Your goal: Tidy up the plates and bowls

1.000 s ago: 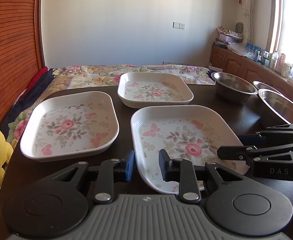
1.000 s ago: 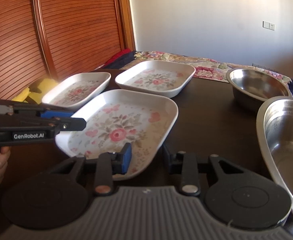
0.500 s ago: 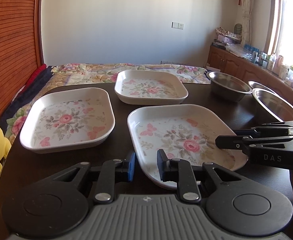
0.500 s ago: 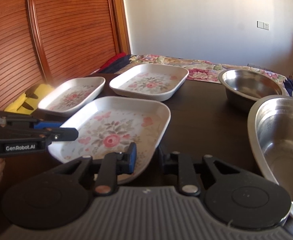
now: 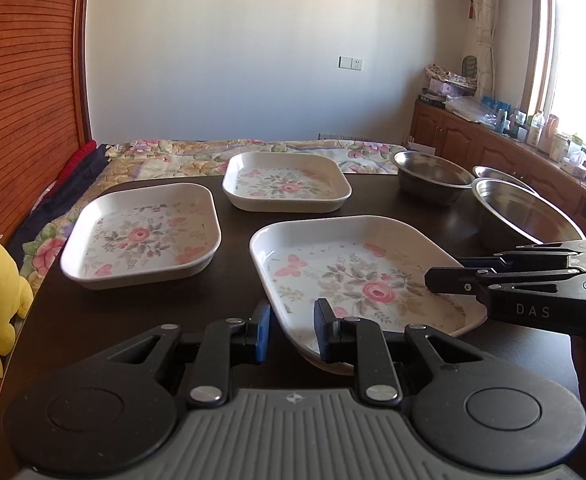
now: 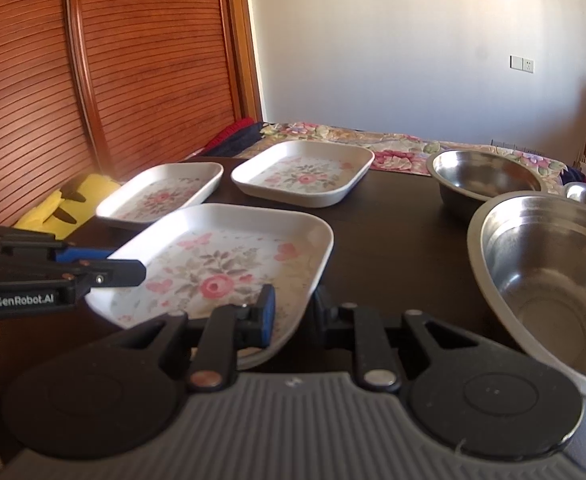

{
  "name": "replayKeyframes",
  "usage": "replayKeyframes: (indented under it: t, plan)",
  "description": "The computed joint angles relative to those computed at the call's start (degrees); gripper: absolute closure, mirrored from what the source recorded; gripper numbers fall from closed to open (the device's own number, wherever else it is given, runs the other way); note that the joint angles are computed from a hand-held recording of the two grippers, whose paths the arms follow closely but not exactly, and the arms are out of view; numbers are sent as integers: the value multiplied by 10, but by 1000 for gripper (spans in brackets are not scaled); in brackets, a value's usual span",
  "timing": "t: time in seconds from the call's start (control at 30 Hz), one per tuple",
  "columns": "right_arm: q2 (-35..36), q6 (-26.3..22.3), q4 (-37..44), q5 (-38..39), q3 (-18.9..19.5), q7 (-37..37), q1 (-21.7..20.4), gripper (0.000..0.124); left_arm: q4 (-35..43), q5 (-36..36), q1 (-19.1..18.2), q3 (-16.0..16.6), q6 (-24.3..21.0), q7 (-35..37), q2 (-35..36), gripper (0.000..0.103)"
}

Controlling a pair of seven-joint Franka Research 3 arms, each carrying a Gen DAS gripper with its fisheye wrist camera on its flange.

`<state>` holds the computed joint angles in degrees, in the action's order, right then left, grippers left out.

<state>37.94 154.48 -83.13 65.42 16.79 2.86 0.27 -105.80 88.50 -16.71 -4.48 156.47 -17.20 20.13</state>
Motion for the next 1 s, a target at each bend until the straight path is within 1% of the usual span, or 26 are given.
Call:
replayKeyframes:
  t: [0.1,0.23,0.43,0.6,0.77,1.0]
  plan:
    - [-22,2,-32,25,10,-32,-12,101,-17,13,-5,-3,-7,-17,-13,80]
    - [-50,-1,-71,69,8,-76,-19,101,-41,31,-8,-13,-17,-41,-32,80]
    - [-85,-16,-116,114,-17,-115,-10,101,-70,43,-8,-29,-27,-62,-51,80]
    - [-107,-25,-148,147,-34,-143,1,101,-93,46,-11,-40,-45,-79,-62,80]
    - [-123,-31,-173,160,-52,-154,13,101,-107,52,-10,-47,-48,-96,-69,80]
    - [-125,-31,-180,153,-66,-141,26,101,-100,42,-8,-47,-48,-89,-58,80]
